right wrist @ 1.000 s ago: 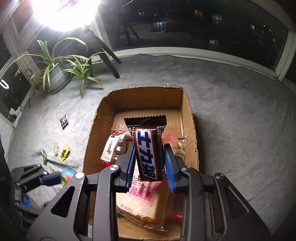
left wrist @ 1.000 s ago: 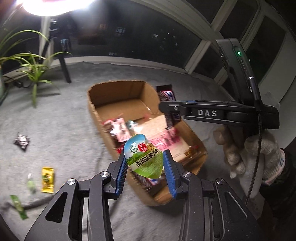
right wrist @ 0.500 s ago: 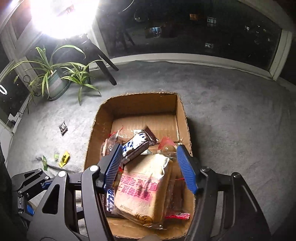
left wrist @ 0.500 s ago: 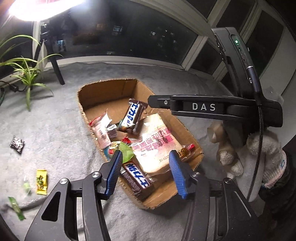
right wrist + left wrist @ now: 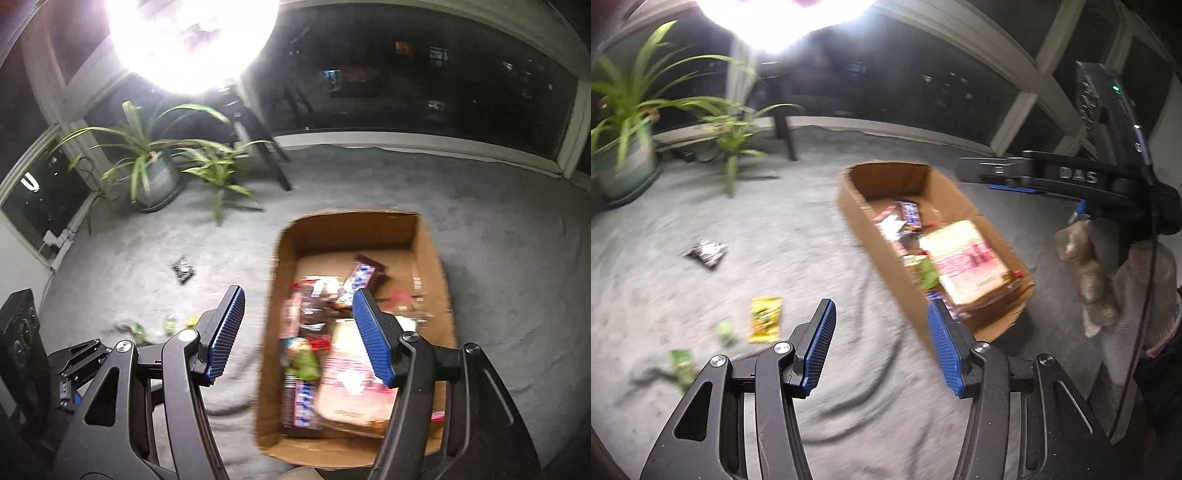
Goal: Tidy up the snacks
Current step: 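Carry both snacks over the box and open both tools to drop them, then grasp the green wrapped candy with the left tool while the right tool grasps the clear green-ball packet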
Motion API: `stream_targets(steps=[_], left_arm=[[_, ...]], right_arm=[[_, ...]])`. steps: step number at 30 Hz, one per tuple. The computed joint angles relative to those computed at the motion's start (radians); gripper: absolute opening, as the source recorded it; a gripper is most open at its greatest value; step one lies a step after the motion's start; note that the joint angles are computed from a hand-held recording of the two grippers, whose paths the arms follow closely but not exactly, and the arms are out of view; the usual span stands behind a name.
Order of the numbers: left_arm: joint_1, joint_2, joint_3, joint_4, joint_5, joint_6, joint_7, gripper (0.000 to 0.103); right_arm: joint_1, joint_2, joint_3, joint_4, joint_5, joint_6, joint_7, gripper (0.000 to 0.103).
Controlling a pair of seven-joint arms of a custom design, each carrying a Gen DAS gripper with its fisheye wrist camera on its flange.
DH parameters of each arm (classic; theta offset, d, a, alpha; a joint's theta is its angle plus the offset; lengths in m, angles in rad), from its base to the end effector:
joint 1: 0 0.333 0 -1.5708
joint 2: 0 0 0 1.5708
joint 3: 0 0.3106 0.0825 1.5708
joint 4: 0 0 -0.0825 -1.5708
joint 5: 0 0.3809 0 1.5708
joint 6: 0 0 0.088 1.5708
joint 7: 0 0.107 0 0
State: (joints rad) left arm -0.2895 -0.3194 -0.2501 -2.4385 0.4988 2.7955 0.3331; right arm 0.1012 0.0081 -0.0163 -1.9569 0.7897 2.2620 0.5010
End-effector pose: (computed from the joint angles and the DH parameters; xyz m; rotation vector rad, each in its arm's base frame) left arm 0.4001 -0.2727 0.4858 -2.1172 1.6136 -0.9332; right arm 0.5831 0.0684 0.5034 -2.2024 0.9897 -0.0922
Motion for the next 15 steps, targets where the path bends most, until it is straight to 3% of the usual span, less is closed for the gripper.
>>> stream_targets(steps=[7, 9, 15], left_arm=[[0.015, -0.198, 0.011, -0.176, -0.012, -0.062, -0.073, 0.051], [0.036, -0.252, -0.008, -0.224, 0.004, -0.076, -0.124, 0.051], [0.010, -0.302, 0.014, -0.298, -0.013, -0.127, -0.140, 0.047]], right_arm=[[0.046, -0.044, 0.029, -0.056, -0.016, -0.041, 0.005, 0.064], [0.062, -0.042, 0.036, -0.063, -0.020, -0.058, 0.011, 0.064], [0.113, -0.040, 0.064, -0.094, -0.036, -0.081, 0.015, 0.063]])
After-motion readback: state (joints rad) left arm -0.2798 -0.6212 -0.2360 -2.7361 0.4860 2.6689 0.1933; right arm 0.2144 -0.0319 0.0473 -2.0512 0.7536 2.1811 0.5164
